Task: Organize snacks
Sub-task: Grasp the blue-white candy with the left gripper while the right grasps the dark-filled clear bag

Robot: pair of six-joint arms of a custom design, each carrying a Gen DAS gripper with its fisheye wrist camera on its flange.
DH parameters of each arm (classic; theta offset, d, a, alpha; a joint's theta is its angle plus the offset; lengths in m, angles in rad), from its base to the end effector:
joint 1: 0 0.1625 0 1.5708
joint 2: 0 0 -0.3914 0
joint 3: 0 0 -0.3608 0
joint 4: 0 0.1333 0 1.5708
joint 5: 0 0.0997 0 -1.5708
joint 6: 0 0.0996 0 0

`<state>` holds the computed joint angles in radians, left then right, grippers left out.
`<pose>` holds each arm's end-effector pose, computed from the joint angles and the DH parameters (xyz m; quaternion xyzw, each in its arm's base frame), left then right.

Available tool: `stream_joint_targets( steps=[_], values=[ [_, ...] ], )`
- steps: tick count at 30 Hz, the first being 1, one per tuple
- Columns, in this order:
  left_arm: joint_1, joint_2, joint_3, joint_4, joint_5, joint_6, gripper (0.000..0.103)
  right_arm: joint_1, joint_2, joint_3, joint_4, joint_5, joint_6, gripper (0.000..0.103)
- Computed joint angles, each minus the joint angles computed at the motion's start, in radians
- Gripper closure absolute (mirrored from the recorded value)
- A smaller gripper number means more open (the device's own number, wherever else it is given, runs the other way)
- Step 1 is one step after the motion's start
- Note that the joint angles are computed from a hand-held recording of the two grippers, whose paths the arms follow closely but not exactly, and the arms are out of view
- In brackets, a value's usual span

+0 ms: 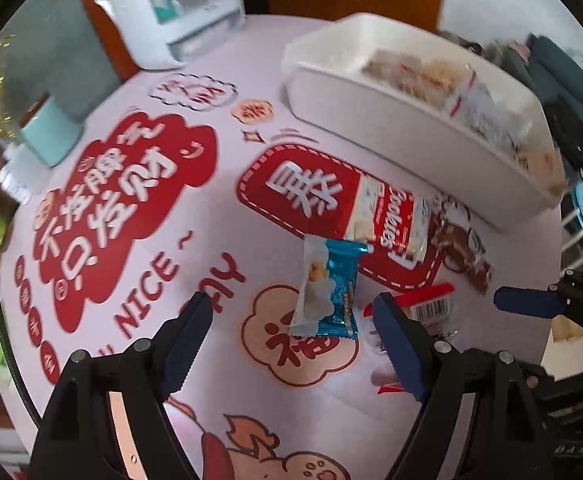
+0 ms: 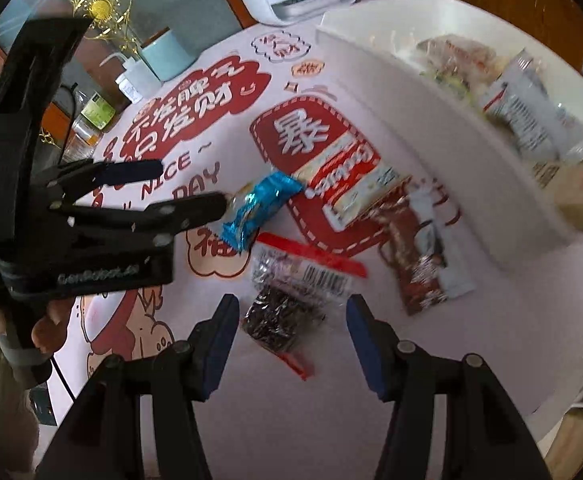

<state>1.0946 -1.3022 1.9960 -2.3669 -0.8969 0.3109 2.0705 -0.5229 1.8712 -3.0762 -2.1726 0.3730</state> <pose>-0.0502 -0.5236 0.2419 0.3458 0.8770 -0.0753 0.3251 0.3215 -0.4284 -0.0594 0.0371 -0.9517 0.1928 0.2361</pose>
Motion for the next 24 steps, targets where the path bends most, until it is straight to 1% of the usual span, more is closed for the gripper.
stream_joint_targets(
  steps=[3, 7, 10, 13, 15, 17, 19, 23, 24],
  values=[
    [0.019, 0.034, -0.021, 0.006, -0.011, 0.009, 0.022, -0.001, 0.038, -0.026, -0.008, -0.007, 0.000, 0.047],
    [0.032, 0.051, -0.029, 0.000, -0.020, 0.021, 0.022, -0.006, 0.088, -0.055, -0.035, -0.025, -0.002, 0.046],
    [0.042, 0.066, -0.036, 0.003, -0.020, 0.032, 0.022, 0.005, 0.113, -0.065, -0.070, -0.058, -0.037, 0.047],
    [0.051, 0.080, -0.045, 0.004, -0.029, 0.038, 0.022, 0.008, 0.112, -0.063, -0.064, -0.067, -0.053, 0.048],
    [0.055, 0.093, -0.051, 0.004, -0.035, 0.037, 0.022, 0.014, 0.107, -0.061, -0.032, -0.098, -0.050, 0.050],
    [0.058, 0.108, -0.059, 0.006, -0.044, 0.035, 0.022, 0.021, 0.105, -0.057, -0.016, -0.134, -0.067, 0.051],
    [0.062, 0.124, -0.067, 0.006, -0.053, 0.037, 0.022, 0.020, 0.096, -0.043, -0.014, -0.156, -0.067, 0.051],
    [0.070, 0.161, -0.083, 0.006, -0.058, 0.031, 0.022, 0.009, 0.070, -0.001, -0.056, -0.138, -0.072, 0.050],
    [0.073, 0.170, -0.086, 0.008, -0.053, 0.027, 0.026, 0.010, 0.068, 0.006, -0.069, -0.137, -0.072, 0.050]
  ],
)
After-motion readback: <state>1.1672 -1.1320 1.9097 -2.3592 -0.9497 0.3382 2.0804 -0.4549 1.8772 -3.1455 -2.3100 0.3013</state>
